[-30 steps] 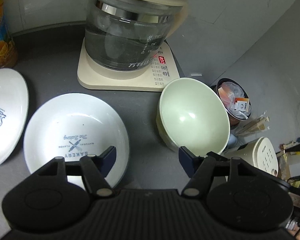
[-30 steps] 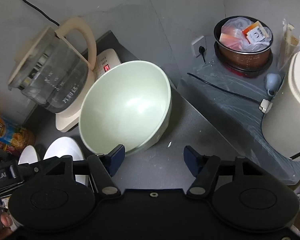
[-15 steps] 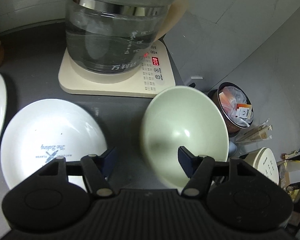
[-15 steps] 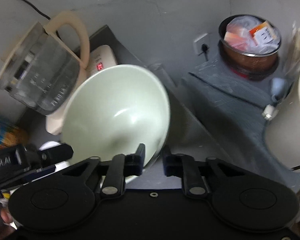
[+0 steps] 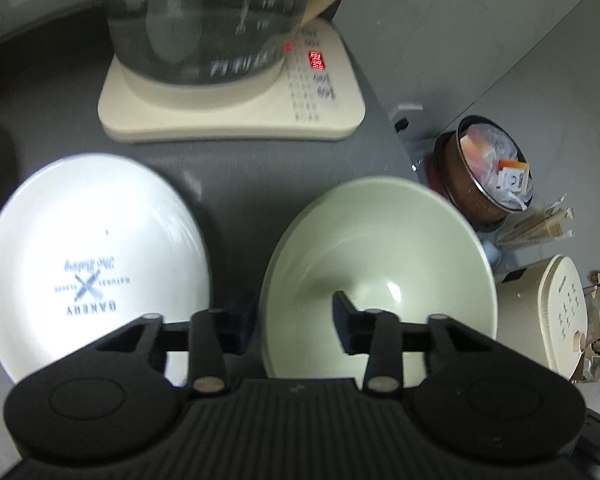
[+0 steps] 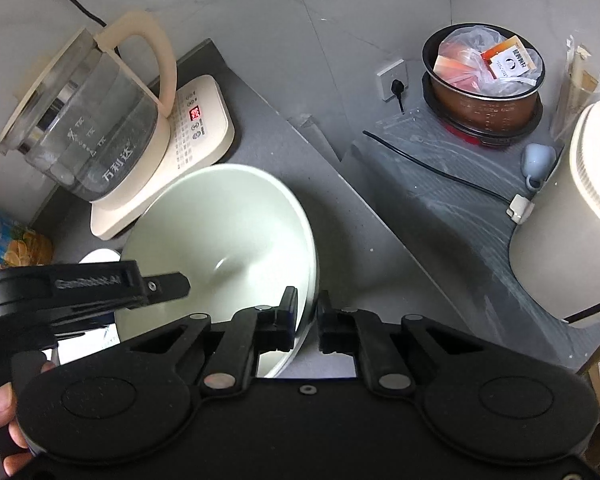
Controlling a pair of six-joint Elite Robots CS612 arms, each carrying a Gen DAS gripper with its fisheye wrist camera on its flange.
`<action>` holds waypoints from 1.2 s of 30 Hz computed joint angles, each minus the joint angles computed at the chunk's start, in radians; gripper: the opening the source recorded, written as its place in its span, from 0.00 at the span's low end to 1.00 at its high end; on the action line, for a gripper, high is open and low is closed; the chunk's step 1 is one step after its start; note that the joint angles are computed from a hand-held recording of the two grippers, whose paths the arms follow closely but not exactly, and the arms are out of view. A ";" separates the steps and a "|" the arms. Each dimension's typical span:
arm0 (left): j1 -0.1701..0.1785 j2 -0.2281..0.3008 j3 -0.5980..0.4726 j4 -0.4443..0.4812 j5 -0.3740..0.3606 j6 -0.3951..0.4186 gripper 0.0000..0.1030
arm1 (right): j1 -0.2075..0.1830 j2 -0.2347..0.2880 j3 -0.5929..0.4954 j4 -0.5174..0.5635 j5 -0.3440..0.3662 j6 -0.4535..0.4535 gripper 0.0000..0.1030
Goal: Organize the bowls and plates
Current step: 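Lift the smaller pale green bowl and carry it toward the bowl stack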
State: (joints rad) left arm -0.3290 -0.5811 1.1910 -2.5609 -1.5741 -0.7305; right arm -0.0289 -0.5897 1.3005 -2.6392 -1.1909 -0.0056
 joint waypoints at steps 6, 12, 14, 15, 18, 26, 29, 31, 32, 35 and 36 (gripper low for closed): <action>0.003 -0.001 0.010 -0.007 -0.007 -0.015 0.12 | 0.006 0.005 -0.007 0.055 -0.006 0.000 0.18; 0.006 -0.018 0.045 -0.049 -0.028 -0.018 0.05 | -0.004 -0.021 0.044 -0.009 0.009 0.020 0.18; 0.004 -0.030 0.065 -0.079 -0.019 -0.019 0.05 | -0.008 -0.032 0.058 -0.021 0.026 0.031 0.18; 0.003 -0.038 0.077 -0.096 -0.014 -0.021 0.05 | -0.008 -0.037 0.064 -0.030 0.029 0.033 0.18; 0.003 -0.058 0.102 -0.120 -0.014 -0.006 0.05 | -0.008 -0.057 0.091 -0.073 0.030 0.038 0.18; 0.012 -0.116 0.174 -0.195 -0.034 0.012 0.05 | -0.006 -0.110 0.159 -0.158 0.046 0.085 0.18; 0.018 -0.134 0.196 -0.218 -0.043 0.026 0.05 | -0.005 -0.127 0.184 -0.192 0.054 0.099 0.19; 0.022 -0.144 0.210 -0.234 -0.052 0.030 0.05 | -0.002 -0.137 0.200 -0.214 0.054 0.105 0.19; 0.023 -0.150 0.219 -0.239 -0.053 0.034 0.05 | -0.001 -0.143 0.208 -0.225 0.054 0.109 0.19; 0.026 -0.166 0.243 -0.258 -0.058 0.044 0.05 | 0.004 -0.159 0.232 -0.249 0.049 0.122 0.19; 0.027 -0.171 0.251 -0.263 -0.060 0.045 0.05 | 0.005 -0.163 0.239 -0.255 0.048 0.128 0.19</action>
State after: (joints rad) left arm -0.3021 -0.7522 1.4419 -2.8244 -1.6340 -0.6855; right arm -0.0237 -0.7523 1.5392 -2.8940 -1.1431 0.1220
